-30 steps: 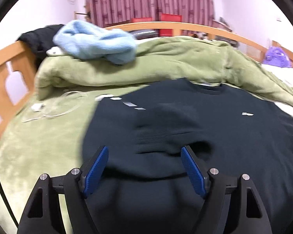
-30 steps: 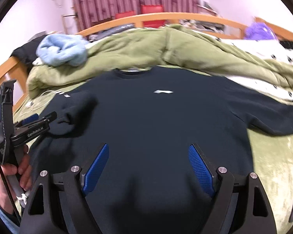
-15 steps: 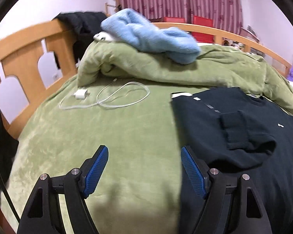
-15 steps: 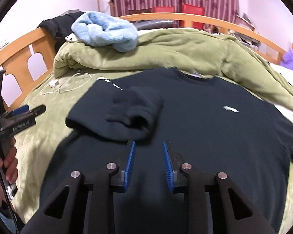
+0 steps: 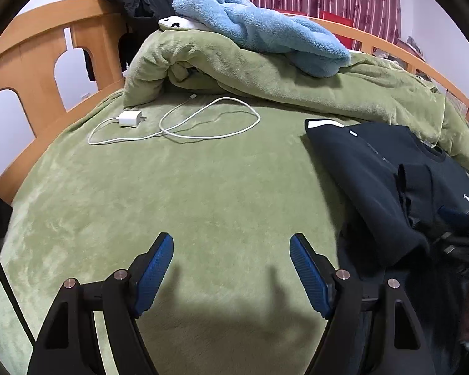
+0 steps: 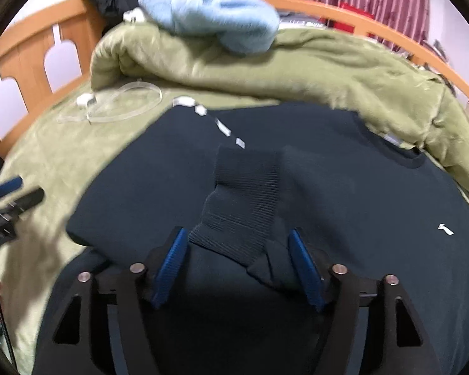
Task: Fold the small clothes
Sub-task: 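Grasp the folded sleeve cuff with the right gripper, then lift the cuff and lay it down along the body with the right gripper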
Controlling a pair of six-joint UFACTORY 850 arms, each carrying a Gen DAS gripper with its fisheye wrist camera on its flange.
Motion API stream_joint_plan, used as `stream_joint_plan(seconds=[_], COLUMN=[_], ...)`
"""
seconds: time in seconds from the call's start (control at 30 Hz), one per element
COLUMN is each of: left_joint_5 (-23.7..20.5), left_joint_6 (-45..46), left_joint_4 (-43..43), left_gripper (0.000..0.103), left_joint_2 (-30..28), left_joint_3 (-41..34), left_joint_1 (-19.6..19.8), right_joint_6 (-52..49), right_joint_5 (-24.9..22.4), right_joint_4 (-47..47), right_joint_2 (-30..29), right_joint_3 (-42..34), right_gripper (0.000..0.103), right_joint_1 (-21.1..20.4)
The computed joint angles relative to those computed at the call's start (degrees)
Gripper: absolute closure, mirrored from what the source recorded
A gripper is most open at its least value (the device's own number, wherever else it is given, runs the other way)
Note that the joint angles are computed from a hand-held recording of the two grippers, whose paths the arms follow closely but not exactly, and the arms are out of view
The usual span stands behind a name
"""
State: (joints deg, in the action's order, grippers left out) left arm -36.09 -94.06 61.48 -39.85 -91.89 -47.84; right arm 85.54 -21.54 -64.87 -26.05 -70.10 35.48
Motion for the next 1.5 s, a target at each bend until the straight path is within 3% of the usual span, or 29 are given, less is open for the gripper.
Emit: stream_joint_plan(seconds=[0.1,0.17,0.2,0.23,0.27,0.33,0.4,0.5,0.7,0.87,0.97,1.1,1.2,1.37,1.5], left_joint_5=[1.1,1.1,1.1,1.3,1.6,2.3,2.4,2.6,2.8,1.8,2.6,1.8,1.5,1.1,0.4], left_joint_6=[-0.1,0.4,0.7,0.6,0.6,0.5,0.7,-0.3,-0.6,-0.5,0.0,1.7,2.7,4.1,3.7], left_joint_4=[0.5,0.7,0.5,0.5,0.3,0.0,0.0,1.7,1.9,2.3,1.4,0.5,-0.4,-1.0,-0.7], left_gripper=[0.027,0.027,0.027,0.027,0.027,0.027,0.027,0.027,0.027,0.027,0.027,0.027,0.027,0.027,0.027], left_joint_2=[-0.6,-0.9,-1.0,-1.0,-1.1,-1.1,-1.3,-1.2,-1.4,-2.4,-2.9,-4.3,-5.2,-6.2,-6.5], left_joint_3=[-0.6,-0.9,-1.0,-1.1,-1.2,-1.3,-1.7,-1.9,-3.2,-4.5,-5.1,-7.0,-8.1,-9.4,-9.9], left_joint_1=[0.0,-0.2,-0.3,-0.3,-0.2,-0.2,-0.5,-1.3,-2.6,-3.5,-3.6,-4.0,-4.3,-4.8,-4.9], right_joint_6=[-6.9,-6.1,-5.7,-4.8,-2.6,-2.5,5.1,18.3,35.0,48.9,54.1,57.7,53.6,55.7,47.0], right_joint_5=[-3.2,-3.0,-2.2,-2.1,-4.0,-3.3,0.7,1.6,0.0,2.8,2.0,-0.2,-0.2,4.6,5.0], right_joint_4=[5.0,4.3,4.4,4.0,2.4,3.7,-0.8,-11.6,-24.6,-36.1,-40.3,-43.2,-39.5,-41.2,-35.1], right_joint_2=[-3.0,-3.4,-3.3,-3.2,-3.2,-2.4,0.9,5.9,14.9,21.3,23.9,27.7,28.9,29.3,28.9], right_joint_3=[-2.4,-2.4,-2.2,-2.1,-2.2,-1.5,1.8,6.4,14.1,20.0,22.8,27.0,28.6,31.3,32.8], right_gripper=[0.033,0.033,0.038,0.062,0.076,0.087,0.088,0.089,0.089,0.091,0.092,0.093,0.093,0.093,0.093], right_joint_1=[0.0,-0.4,-0.7,-1.0,-1.0,-2.2,-3.8,-5.1,-8.2,-12.4,-13.4,-14.3,-15.5,-18.8,-18.8])
